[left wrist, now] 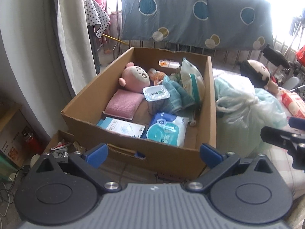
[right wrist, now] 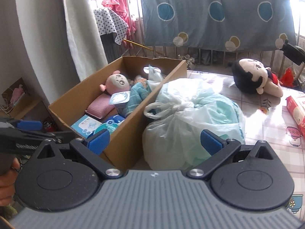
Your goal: Organize soft objects
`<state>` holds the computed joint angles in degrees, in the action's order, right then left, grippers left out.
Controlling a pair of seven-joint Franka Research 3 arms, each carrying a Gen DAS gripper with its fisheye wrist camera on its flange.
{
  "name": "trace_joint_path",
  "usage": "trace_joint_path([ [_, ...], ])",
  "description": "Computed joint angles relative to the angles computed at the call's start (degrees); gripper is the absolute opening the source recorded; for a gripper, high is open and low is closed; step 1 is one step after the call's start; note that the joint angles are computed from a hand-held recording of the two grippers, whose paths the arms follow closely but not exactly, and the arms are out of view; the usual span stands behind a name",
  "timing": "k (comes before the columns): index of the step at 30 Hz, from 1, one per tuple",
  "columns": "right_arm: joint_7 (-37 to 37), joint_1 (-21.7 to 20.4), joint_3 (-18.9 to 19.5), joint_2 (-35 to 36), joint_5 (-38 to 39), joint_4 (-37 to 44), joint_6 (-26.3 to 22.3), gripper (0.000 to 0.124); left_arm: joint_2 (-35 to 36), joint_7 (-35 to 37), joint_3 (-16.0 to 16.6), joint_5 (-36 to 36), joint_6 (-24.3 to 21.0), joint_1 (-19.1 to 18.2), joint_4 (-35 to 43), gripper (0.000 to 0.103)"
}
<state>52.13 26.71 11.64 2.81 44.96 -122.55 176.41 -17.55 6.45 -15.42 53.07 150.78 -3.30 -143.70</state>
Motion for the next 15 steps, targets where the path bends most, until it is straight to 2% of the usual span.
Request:
trace_joint_path([
  [6,6.00,0.81,-0.56,-0.06,-6.82,-1.11,0.88,0.102,0.82,0.30,-0.05,-0.60,-2.47,-0.71,0.50,0.103],
  [15,8.40,0.57,-0.42,-0.07,-8.93,-2.00,2.16,0.102,2.09,-0.73,-0.33,0.16,-6.99,-1.40,2.10,0.103],
])
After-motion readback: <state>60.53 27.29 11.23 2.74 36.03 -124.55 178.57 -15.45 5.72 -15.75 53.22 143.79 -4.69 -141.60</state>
